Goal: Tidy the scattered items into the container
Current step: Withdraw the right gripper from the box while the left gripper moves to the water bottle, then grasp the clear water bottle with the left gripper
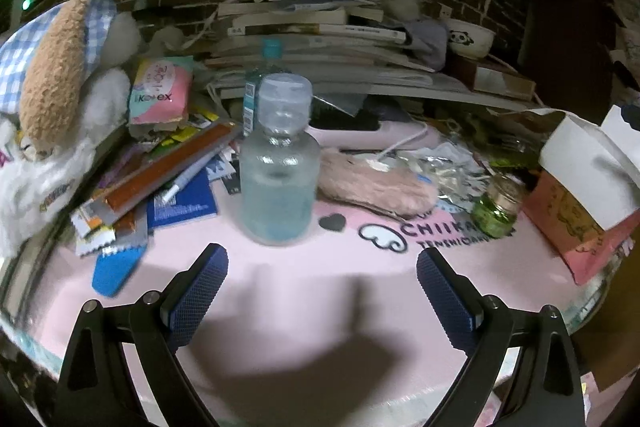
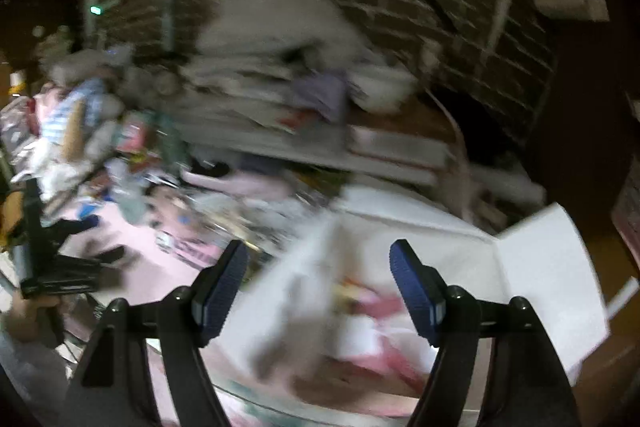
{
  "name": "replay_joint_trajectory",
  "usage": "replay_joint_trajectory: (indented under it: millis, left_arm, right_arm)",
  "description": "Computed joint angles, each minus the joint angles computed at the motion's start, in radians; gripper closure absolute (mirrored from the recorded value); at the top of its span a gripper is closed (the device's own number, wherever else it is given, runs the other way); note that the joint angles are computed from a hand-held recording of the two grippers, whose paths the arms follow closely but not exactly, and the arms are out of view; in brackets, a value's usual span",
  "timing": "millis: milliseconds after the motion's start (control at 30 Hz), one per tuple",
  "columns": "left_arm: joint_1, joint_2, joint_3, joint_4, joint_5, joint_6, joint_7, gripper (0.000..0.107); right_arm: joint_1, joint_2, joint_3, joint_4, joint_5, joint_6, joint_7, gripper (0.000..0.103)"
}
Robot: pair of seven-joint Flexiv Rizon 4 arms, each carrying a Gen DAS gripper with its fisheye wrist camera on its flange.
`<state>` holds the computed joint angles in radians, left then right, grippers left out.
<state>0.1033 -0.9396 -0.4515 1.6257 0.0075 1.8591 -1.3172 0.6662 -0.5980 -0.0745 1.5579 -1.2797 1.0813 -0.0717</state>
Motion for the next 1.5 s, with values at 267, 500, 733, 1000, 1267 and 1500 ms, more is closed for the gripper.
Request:
replay_joint_trajectory:
  millis: [267, 500, 733, 1000, 1267, 1500]
  left_arm:
    - [-0.044, -0.029, 0.047, -0.088, -0.049, -0.062, 0.029, 0.034]
    - [-0.067, -0.038, 0.069, -0.13, -0.101, -0.106, 0.055, 0.042]
    - [-0.115, -0.04, 0.124, -0.178, -0.159, -0.154, 0.08, 0.053]
    - [-0.165, -0.038, 0.19, -0.202, -0.199, -0.174, 0.086, 0.063]
    - [-0.163, -0.023, 0.181, -0.177, -0.198, -0.178, 0.109, 0.063]
    - [-0.139, 0.008, 0.139, -0.127, -0.187, -0.196, 0.151, 0.064]
  right_arm:
    - [0.097, -0.206, -0.029, -0.198, -0.002, 0.029, -0.155, 0.032]
    - [0.136, -0.331, -0.055, -0.293, 0.159, 0.059, -0.29, 0.032]
    - [0.152, -0.382, -0.095, -0.314, 0.317, 0.124, -0.275, 0.032]
    - [0.167, -0.405, -0.124, -0.304, 0.439, 0.192, -0.256, 0.032]
    - [0.188, -0.409, -0.158, -0.282, 0.503, 0.227, -0.244, 0.032]
    - [0.211, -0.401, -0.199, -0.257, 0.514, 0.259, -0.211, 0.032]
